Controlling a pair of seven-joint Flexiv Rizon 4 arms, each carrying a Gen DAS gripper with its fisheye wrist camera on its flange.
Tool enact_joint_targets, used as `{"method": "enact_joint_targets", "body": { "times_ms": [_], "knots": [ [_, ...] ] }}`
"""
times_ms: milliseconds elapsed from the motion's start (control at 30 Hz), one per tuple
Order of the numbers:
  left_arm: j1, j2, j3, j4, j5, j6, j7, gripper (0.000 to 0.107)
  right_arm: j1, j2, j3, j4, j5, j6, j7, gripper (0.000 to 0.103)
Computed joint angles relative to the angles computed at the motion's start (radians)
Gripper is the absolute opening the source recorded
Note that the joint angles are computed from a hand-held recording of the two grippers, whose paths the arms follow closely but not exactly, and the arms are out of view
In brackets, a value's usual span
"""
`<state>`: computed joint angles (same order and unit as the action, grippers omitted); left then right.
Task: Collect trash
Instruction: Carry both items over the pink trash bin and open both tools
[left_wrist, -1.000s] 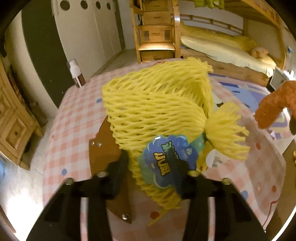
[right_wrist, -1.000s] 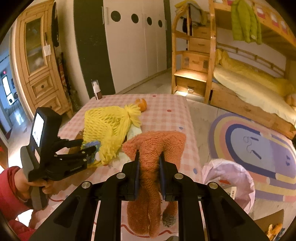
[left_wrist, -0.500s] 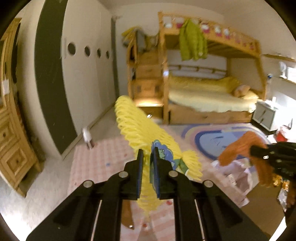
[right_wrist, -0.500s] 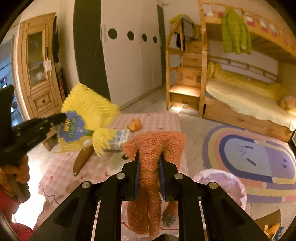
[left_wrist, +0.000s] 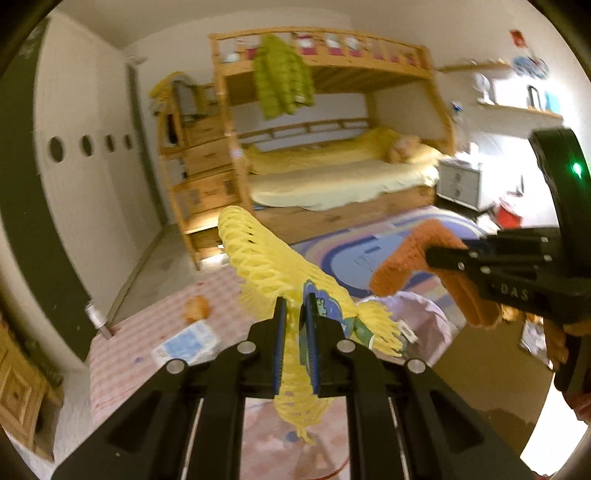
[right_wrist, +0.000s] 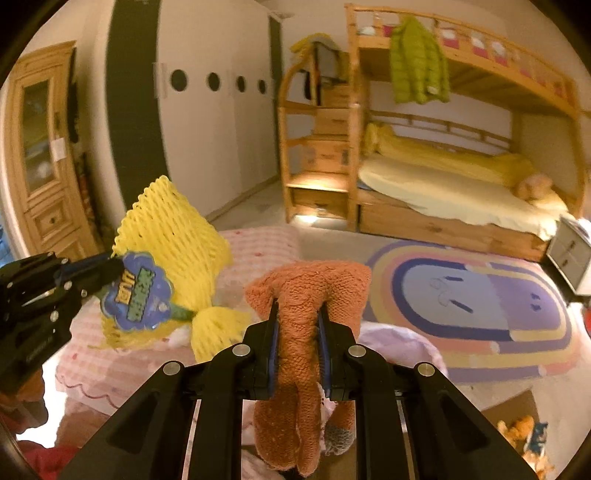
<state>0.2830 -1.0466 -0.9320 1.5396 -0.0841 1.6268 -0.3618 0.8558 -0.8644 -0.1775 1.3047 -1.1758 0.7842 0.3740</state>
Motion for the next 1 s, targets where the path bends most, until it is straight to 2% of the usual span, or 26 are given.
{"method": "enact_joint_targets", "body": {
  "times_ms": [233,333,433,567,700,800,833,900,933,967,1000],
  "knots": [
    [-0.121,-0.012,0.052,-0.079,-0.038,-0.092,0.074,0.009,-0.007,0.098,0.035,0.183,-0.005,-0.083,0.147,0.018],
    [-0.195,-0.019,0.1,-0.137,-0.076,-0.146,0.111,0.009,-0.03,0.126,0.063,0.245,-0.009,-0.1,0.204,0.018],
    [-0.284,-0.033,0.181,-0.212,-0.115,-0.203,0.128,0.009,-0.065,0.134,0.089,0.28,-0.003,-0.091,0.23,0.018],
    [-0.437,-0.068,0.357,-0.368,-0.165,-0.306,0.096,0.009,-0.106,0.106,0.119,0.273,0.073,-0.081,0.162,0.018],
    [-0.562,-0.138,0.521,-0.556,-0.208,-0.427,0.038,0.01,-0.151,0.073,0.108,0.279,0.106,0.034,0.145,0.018],
    [-0.615,-0.187,0.602,-0.669,-0.237,-0.5,-0.001,0.019,-0.174,0.044,0.088,0.269,0.129,0.11,0.126,0.022],
    [-0.629,-0.201,0.625,-0.703,-0.243,-0.522,-0.02,0.025,-0.181,0.035,0.08,0.265,0.136,0.138,0.122,0.022],
    [-0.653,-0.235,0.669,-0.786,-0.248,-0.585,-0.067,0.047,-0.187,0.02,0.062,0.259,0.151,0.181,0.122,0.031],
    [-0.656,-0.243,0.678,-0.806,-0.25,-0.594,-0.081,0.059,-0.191,0.014,0.049,0.261,0.151,0.215,0.132,0.043],
    [-0.653,-0.244,0.676,-0.806,-0.255,-0.586,-0.089,0.061,-0.192,0.01,0.04,0.261,0.156,0.235,0.134,0.059],
    [-0.651,-0.241,0.676,-0.804,-0.259,-0.584,-0.099,0.061,-0.189,0.006,0.036,0.254,0.176,0.222,0.123,0.065]
  ]
}}
